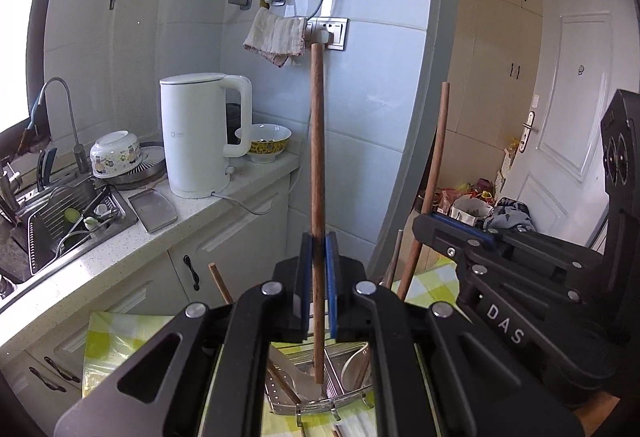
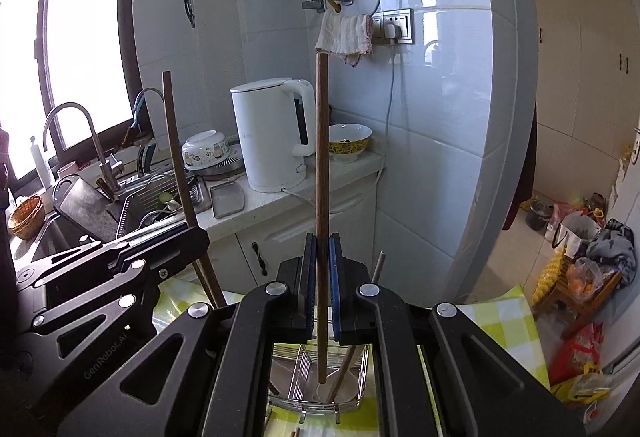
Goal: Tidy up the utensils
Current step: 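Lower both held chopsticks down into the wire rack, then open the left tool releasing its chopstick while the right tool releases its chopstick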
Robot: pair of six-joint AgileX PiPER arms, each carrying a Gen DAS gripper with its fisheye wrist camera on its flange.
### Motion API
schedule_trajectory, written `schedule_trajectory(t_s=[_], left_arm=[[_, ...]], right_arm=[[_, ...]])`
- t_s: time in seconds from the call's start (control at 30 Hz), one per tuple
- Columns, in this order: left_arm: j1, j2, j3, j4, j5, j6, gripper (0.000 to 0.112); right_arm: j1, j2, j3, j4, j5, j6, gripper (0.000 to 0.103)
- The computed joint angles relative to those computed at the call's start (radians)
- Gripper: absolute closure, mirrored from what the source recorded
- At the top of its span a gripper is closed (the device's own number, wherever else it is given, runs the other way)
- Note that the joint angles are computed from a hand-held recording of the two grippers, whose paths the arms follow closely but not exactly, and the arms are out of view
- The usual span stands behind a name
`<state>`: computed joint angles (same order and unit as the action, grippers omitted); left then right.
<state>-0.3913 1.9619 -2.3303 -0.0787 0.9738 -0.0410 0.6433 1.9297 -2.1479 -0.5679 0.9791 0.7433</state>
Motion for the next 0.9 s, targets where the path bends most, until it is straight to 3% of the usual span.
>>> schedule_trajectory(t_s=[0.27, 0.9], left_arm=[[0.024, -0.018, 0.165, -0.03, -0.119, -0.005, 0.106], [0.032, -0.066, 0.425, -0.097, -0.261, 0.05, 0.106]], right_arm=[[-0.03, 0.008, 0.098, 0.025, -0.083, 0.042, 0.097], [-0.056, 0.002, 0.27, 0.048, -0.22, 0.083, 0.097]])
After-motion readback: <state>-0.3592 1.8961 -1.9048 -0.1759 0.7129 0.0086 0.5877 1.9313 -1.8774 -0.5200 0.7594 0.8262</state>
